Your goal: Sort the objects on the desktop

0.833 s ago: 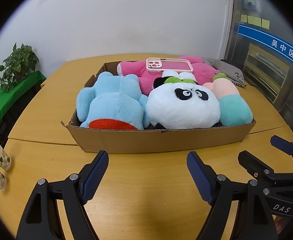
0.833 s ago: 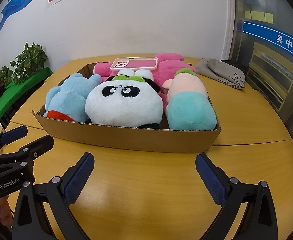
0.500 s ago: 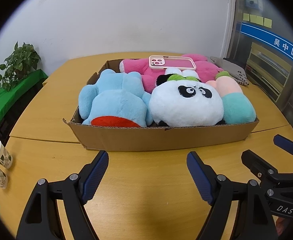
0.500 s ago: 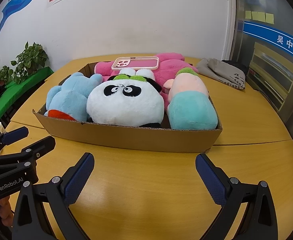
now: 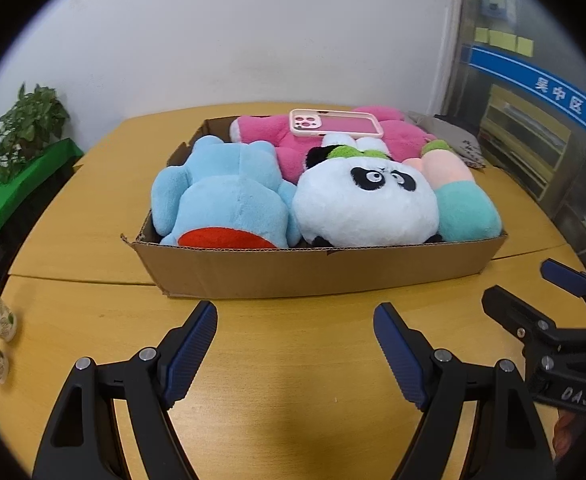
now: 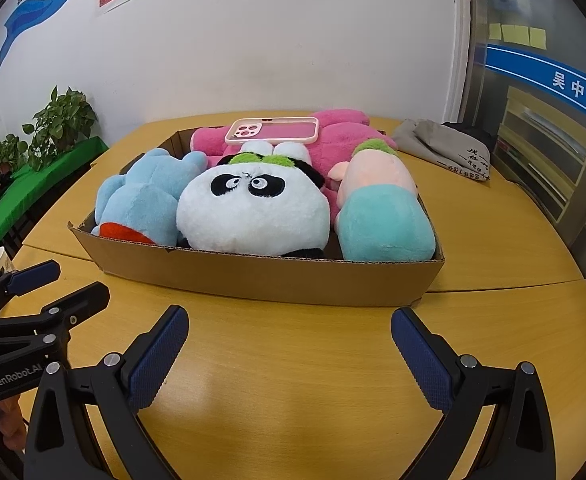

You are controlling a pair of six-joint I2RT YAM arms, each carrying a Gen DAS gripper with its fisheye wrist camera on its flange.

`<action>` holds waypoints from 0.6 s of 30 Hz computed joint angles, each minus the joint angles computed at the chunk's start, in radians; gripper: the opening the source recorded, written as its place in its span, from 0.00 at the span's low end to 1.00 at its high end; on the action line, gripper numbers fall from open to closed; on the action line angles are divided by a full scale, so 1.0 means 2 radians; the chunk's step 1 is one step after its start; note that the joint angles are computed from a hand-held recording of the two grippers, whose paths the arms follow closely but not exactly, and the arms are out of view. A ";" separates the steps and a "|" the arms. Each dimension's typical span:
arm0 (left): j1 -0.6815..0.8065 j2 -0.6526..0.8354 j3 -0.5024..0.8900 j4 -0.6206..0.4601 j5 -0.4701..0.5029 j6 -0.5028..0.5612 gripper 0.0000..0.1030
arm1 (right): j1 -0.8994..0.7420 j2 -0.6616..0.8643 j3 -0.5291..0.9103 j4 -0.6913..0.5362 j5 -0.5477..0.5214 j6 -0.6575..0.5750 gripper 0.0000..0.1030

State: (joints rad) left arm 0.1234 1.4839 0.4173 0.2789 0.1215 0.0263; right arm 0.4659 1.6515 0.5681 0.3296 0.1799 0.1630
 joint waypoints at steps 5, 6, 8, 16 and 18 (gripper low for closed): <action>0.106 0.010 -0.015 0.026 0.054 0.077 0.78 | -0.005 -0.019 -0.021 0.024 -0.009 -0.012 1.00; 0.133 0.018 -0.012 0.024 0.074 0.094 0.78 | -0.008 -0.023 -0.026 0.030 -0.012 -0.013 1.00; 0.192 0.039 0.002 0.012 0.117 0.133 0.78 | -0.026 -0.036 -0.046 0.052 -0.042 -0.030 1.00; 0.375 0.197 0.096 -0.055 0.221 0.345 0.78 | -0.261 -0.036 -0.108 0.112 -0.254 -0.187 1.00; 0.398 0.242 0.125 -0.063 0.220 0.373 0.78 | -0.344 0.005 -0.086 0.092 -0.317 -0.267 1.00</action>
